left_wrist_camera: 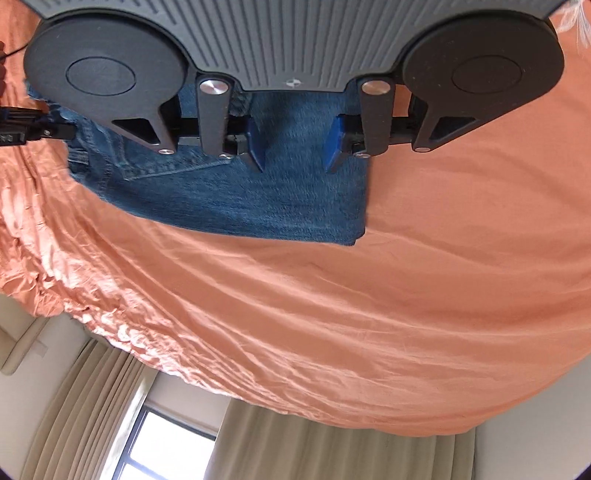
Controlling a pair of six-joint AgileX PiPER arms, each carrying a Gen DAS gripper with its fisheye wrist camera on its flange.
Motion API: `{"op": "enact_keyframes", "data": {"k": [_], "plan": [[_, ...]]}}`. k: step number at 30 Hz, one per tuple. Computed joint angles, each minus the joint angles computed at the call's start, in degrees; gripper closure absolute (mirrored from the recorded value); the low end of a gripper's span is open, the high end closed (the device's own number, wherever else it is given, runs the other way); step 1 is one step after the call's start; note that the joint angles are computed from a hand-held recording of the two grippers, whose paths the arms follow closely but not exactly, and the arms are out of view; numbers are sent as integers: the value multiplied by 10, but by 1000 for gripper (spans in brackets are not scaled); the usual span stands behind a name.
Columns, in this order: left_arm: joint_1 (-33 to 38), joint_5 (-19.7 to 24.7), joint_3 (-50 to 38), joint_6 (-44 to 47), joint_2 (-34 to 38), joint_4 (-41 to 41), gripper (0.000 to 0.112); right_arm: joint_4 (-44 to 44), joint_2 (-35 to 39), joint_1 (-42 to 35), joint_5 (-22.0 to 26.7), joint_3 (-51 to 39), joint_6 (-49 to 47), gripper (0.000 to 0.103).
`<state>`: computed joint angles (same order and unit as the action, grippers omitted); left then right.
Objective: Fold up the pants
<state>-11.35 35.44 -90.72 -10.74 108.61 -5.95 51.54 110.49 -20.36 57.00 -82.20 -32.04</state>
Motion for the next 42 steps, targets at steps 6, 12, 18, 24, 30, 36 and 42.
{"op": "enact_keyframes", "data": {"k": [6,12,18,24,30,36,42], "plan": [[-8,102,-170,-26,119,69,83,5,-20,7,-29,33,-34,89],[-18,158,-254,-33,165,117,88,-28,-41,36,-73,43,-9,77],[-28,117,-127,-22,54,131,87,-8,-168,35,-148,152,-87,68],[-29,82,63,46,-108,98,87,54,-334,42,-226,314,-208,69],[-56,111,192,98,-244,100,72,193,-417,11,-242,438,-336,71],[-147,135,292,44,-306,225,63,211,-359,-76,-148,423,-323,50],[-242,165,291,9,-255,339,64,226,-263,-126,-59,388,-269,47]]}}
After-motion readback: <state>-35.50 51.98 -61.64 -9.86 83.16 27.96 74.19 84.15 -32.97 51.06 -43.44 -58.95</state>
